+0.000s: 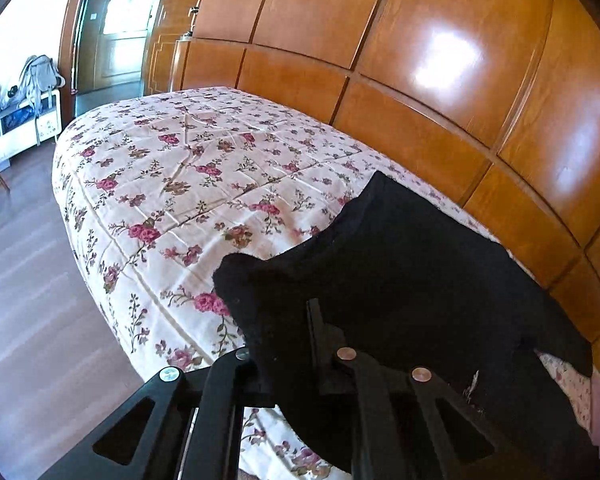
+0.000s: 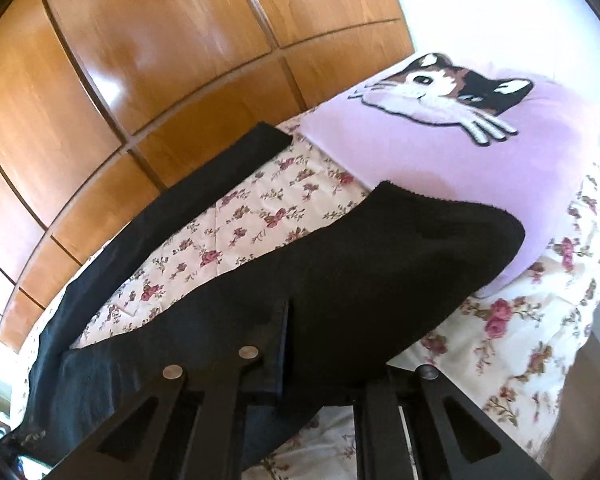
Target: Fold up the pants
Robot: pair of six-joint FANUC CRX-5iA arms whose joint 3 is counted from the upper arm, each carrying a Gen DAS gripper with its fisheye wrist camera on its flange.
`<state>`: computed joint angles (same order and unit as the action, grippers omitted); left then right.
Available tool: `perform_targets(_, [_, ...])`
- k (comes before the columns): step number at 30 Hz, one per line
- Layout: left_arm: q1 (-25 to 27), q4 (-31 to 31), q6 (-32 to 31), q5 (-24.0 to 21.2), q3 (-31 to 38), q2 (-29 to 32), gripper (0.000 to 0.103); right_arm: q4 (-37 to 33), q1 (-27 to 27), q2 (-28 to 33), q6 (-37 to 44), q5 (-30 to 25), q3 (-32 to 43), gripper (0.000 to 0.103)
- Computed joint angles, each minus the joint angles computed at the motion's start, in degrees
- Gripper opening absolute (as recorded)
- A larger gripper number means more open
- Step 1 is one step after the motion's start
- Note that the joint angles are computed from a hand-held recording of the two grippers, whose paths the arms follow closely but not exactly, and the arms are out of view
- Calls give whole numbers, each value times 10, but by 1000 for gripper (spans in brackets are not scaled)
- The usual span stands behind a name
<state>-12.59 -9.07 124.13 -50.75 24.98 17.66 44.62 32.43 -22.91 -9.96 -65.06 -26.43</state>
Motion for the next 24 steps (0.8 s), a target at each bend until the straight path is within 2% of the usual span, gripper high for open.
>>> perform_targets(1, [-3,-4,-1,-13,12,8,9,-2,0,0,-4,-3,-2,11])
perform_targets(3, [-1,4,1,-33,14,14,16,-28,-8,2,1,-7,-4,11])
perform_targets(5, [5,1,39,-52,12,13,41,-67,-20,2,13,1,-5,12])
perform_targets(7, [17,1,90,-50,-9,-6,46,-79,-27,-15,4,22,-19,18])
perform_targets(8, [21,-8,120,-48,-17,-16,45,-77,-25,-18,-2,18,-19,21])
perform_targets(10, [25,-36,183,-55,-20,-35,45,-38,-2,-17,-34,-42,-15,28])
perform_targets(13, [23,-47,211,-26,-25,-54,45,39,38,-9,-87,-143,-12,28])
perform_targets(16, [4,-29,148,-11,19,-32,46,74,27,-4,-74,-132,-4,29])
perform_targets(17, [-2,-3,104,-5,39,-15,47,75,18,4,-60,-120,5,31])
perform_targets(19, [-12,81,-8,5,78,27,49,61,-21,22,-6,-58,28,36])
perform_targets(22, [-38,164,-123,-18,158,98,49,28,-62,56,54,4,66,37])
perform_targets(24, [-55,199,-166,-46,220,147,49,63,-72,87,48,-20,90,37])
